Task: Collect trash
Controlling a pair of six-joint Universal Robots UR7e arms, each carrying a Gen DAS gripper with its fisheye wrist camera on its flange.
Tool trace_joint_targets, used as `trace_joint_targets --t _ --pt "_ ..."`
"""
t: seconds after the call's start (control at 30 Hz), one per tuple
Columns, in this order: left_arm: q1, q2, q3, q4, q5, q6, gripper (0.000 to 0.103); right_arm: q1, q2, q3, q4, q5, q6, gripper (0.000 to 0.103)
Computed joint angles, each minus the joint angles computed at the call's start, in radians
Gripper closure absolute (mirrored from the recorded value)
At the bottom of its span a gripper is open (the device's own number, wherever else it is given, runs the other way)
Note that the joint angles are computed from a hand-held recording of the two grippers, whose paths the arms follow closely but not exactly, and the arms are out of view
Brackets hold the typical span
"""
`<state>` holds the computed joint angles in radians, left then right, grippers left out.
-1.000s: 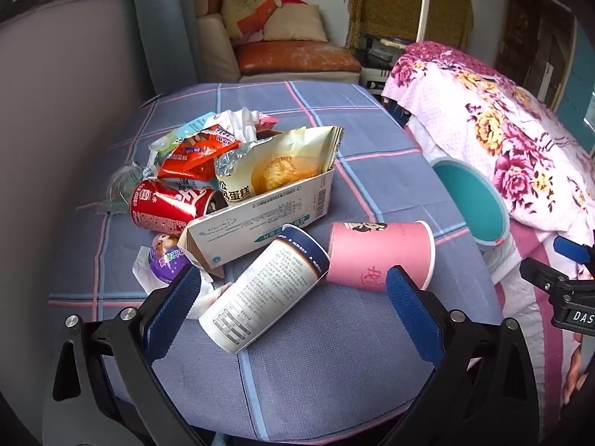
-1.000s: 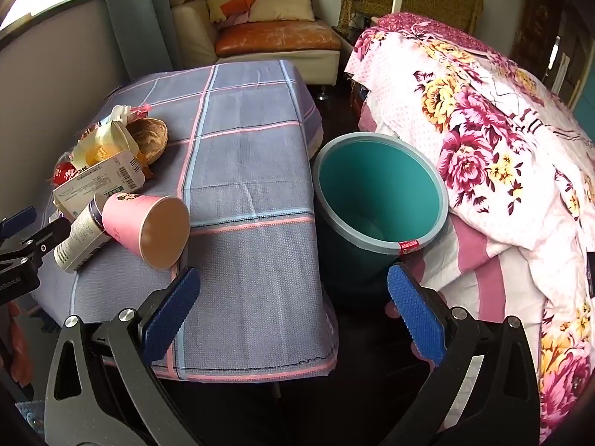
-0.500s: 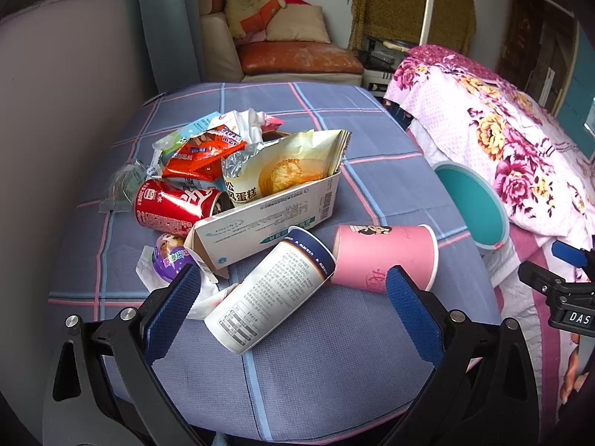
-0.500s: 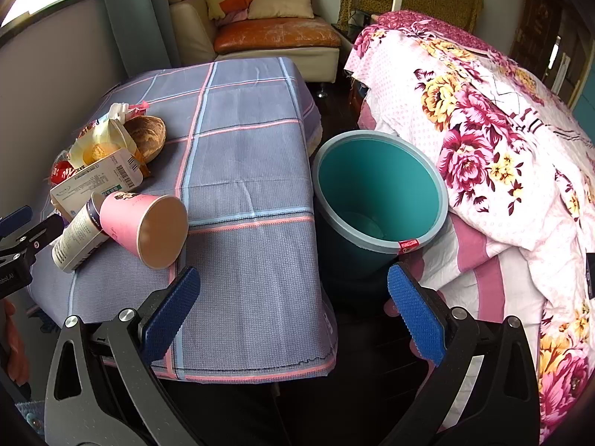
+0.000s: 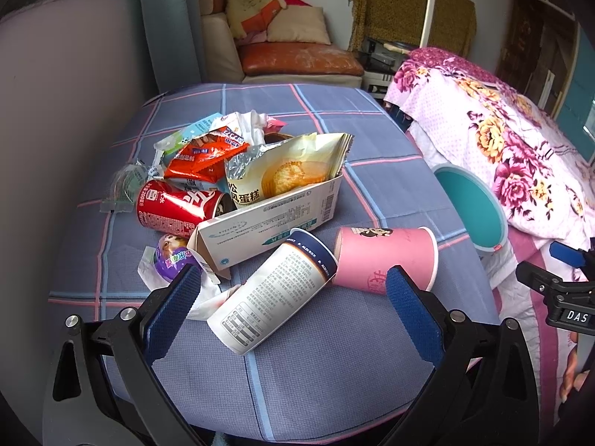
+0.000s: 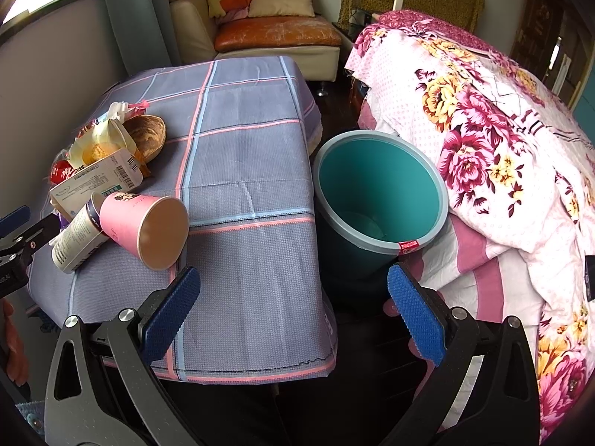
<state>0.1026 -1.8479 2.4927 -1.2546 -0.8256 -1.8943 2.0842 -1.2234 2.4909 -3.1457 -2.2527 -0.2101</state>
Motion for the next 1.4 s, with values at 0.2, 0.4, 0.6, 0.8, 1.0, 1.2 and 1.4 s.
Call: trace_joint_targets --t 0.2,0.4,0.6,0.8,1.0,1.2,1.4 --pt "0.0 -0.001 0.0 0.0 0.0 0.0 0.003 0.002 -0.002 -0.003 0.008 -0.004 0.003 0.006" --pt "-0.001 -0.005 0.001 0.001 0.0 0.001 0.003 0.001 -0.002 -0.004 0.01 -0.005 0.002 0.006" --pt "-0.007 -0.009 -0.001 0.009 -0.002 -0.004 0.003 -0.004 -0.004 -0.002 0.009 -0.005 0.006 0.006" --pt "-0.012 0.003 -0.009 0.007 -0.006 -0.006 0.003 -0.013 -0.003 0.002 0.006 -0.006 0.006 0.006" --pt "-0.009 0.014 -0.003 -0.017 -0.004 0.003 0.003 -0.017 -0.003 0.005 0.003 -0.006 0.008 0.006" --pt "-0.005 0.018 0.001 -0.034 -0.003 0.011 0.003 -0.023 0.003 0.007 0.0 -0.009 0.01 0.006" --pt "-0.006 0.012 0.005 -0.031 -0.002 0.01 0.003 -0.028 0.003 0.006 0.002 -0.01 0.01 0.006"
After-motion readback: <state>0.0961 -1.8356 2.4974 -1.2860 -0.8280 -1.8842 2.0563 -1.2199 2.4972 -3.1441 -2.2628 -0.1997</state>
